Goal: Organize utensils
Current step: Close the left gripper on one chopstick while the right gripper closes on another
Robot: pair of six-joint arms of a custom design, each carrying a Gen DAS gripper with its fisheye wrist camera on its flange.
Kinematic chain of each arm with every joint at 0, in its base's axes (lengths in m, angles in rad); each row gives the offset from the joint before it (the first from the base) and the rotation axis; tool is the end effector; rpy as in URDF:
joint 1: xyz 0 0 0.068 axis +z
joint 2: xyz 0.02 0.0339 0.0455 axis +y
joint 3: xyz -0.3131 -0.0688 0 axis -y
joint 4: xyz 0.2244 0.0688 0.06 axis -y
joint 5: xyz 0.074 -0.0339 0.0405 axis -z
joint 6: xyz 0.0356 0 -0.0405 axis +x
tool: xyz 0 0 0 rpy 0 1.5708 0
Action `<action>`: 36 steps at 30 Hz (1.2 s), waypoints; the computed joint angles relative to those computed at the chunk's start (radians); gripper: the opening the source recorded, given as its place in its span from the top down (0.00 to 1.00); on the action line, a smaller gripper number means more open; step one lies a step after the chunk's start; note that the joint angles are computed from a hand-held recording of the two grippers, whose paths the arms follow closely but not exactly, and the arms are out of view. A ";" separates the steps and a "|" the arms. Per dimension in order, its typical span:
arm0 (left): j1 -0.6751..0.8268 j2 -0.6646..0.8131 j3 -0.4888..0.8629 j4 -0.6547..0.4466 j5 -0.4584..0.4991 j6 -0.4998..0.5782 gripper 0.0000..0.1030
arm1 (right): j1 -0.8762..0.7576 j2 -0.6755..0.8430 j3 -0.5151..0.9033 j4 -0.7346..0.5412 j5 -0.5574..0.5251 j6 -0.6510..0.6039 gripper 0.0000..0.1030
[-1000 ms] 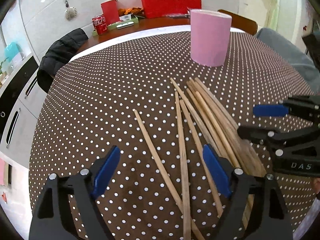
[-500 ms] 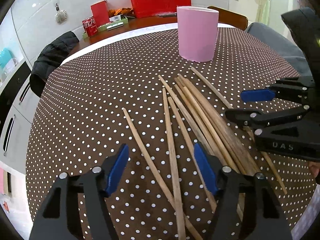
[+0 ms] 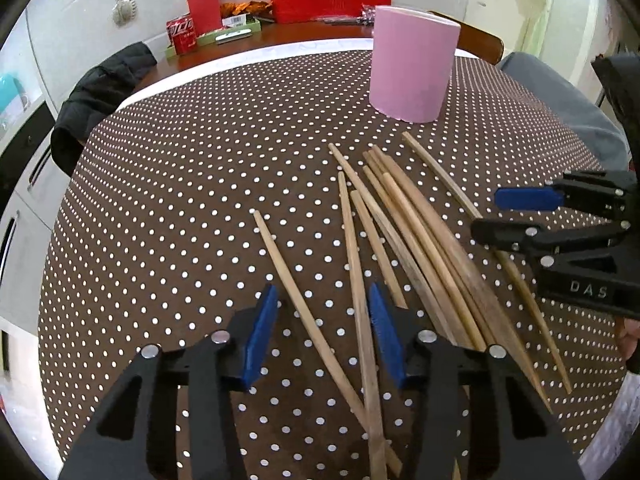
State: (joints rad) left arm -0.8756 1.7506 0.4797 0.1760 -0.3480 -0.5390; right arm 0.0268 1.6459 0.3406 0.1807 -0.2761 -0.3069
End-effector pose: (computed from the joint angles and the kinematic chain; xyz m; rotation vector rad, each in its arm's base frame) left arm 0.1687 -0.1833 0.1294 0.3211 2.5410 -0.0614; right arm 0.2067 0.0152 0.1273 -0.5224 2.5989 0.2806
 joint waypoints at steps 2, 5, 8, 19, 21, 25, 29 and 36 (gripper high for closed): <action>-0.015 0.013 0.022 -0.015 -0.005 0.011 0.54 | 0.019 0.001 -0.003 0.013 0.017 0.011 0.59; -0.033 0.022 0.058 -0.053 -0.014 0.040 0.70 | 0.045 0.004 -0.002 0.022 0.040 0.026 0.59; -0.036 0.010 0.075 -0.077 -0.028 0.048 0.74 | 0.042 0.003 0.001 0.014 0.029 0.034 0.59; -0.032 0.031 0.096 -0.079 -0.026 0.082 0.78 | 0.028 0.004 -0.010 0.027 0.024 0.016 0.59; -0.020 0.017 0.082 -0.057 -0.002 0.092 0.87 | 0.029 0.005 -0.006 0.024 0.020 0.024 0.59; 0.005 -0.025 0.038 -0.008 0.007 0.058 0.88 | 0.026 0.003 -0.007 0.024 0.017 0.024 0.59; 0.026 -0.047 0.004 0.019 0.032 0.050 0.86 | 0.028 0.002 -0.008 0.024 0.017 0.026 0.59; 0.012 -0.028 -0.019 0.033 0.014 0.004 0.82 | 0.025 0.002 -0.013 0.029 0.011 0.023 0.59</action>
